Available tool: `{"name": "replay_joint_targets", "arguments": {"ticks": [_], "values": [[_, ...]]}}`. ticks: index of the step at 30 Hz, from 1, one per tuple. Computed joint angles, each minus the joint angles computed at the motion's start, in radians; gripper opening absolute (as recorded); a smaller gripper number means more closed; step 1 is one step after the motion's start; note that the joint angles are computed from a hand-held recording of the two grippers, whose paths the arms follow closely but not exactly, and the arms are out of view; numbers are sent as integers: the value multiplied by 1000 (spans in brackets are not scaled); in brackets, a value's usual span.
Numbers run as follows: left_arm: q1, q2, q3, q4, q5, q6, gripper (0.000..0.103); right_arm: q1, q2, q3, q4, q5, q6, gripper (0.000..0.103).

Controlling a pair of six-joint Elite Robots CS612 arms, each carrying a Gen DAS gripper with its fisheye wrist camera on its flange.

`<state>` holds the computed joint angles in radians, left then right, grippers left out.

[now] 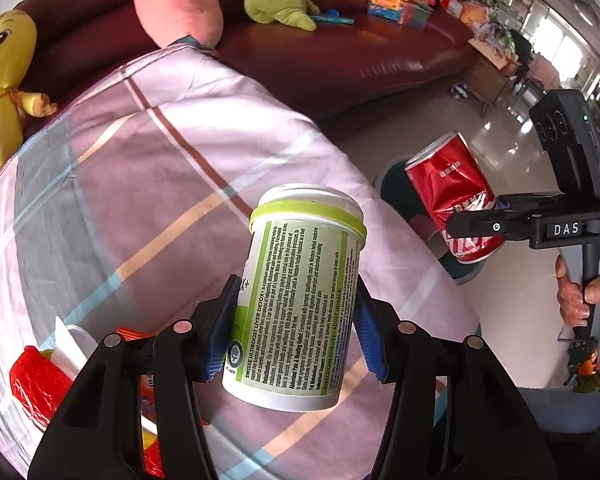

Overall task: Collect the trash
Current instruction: 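Drop the cola can into the bin with the right tool while the left tool carries the container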

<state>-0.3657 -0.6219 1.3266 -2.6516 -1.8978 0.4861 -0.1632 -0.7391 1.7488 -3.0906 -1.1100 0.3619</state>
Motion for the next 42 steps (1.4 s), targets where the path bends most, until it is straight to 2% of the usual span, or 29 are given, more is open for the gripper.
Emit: {"name": "replay_joint_targets", "arguments": {"ticks": [9,13,19,26,27,28,29,38,42], "values": [[-63,-3,14,29,-32,23,55,-77,-40,141,-183,-57,135,51],[-88,5,5,47,-47,24,55,-99,-41,174,-216,-75,176,51],[-130,27,-17,85,-30,32,55,-120,-25,180,-186,-91,201,51],[-151,57,-61,123,-14,15,55,-131,7,138,-132,-93,184,52],[-153,61,-68,126,-13,9,55,-134,15,130,-139,-82,192,56],[-154,65,-74,131,-12,5,55,-135,20,126,-145,-72,204,67],[-157,68,-78,135,-11,1,55,-135,26,122,-153,-71,217,68],[-173,94,-119,177,2,-1,55,-146,30,128,-133,-57,215,70],[-181,105,-130,185,10,-6,55,-151,21,146,-135,-80,235,74]]}}
